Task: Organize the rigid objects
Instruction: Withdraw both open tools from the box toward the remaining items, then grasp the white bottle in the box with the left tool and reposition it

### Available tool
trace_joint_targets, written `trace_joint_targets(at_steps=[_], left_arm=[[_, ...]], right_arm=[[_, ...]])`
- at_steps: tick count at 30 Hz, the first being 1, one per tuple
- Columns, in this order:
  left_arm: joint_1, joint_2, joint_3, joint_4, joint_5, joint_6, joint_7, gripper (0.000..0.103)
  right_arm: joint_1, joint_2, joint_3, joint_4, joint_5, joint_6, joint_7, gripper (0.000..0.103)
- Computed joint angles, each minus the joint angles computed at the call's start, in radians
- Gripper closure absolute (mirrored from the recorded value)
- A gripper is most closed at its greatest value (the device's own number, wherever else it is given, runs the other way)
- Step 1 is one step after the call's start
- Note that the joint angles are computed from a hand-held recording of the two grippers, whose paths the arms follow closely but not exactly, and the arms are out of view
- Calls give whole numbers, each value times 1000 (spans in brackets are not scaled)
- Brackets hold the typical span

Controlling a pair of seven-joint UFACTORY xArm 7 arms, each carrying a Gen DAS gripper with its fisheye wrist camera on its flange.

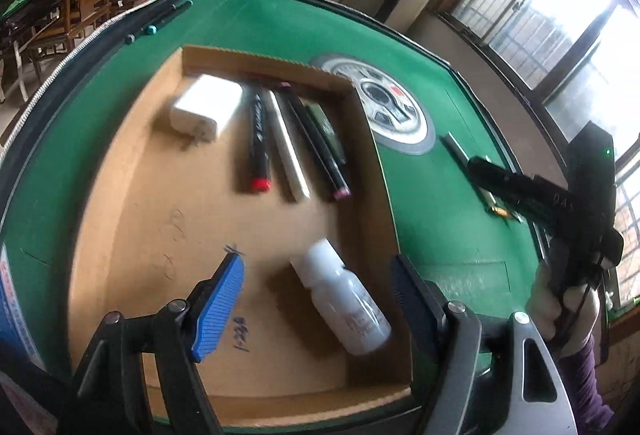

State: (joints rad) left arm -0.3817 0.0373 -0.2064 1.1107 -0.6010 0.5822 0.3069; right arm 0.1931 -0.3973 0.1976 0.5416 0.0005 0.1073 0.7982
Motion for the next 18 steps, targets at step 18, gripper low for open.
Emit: trace_joint_targets(at_steps=[18], left_arm=[[-50, -43, -16, -82, -31, -142, -104, 22]], right_arm=[[-181, -605, -83, -370, -17, 226, 10, 62]])
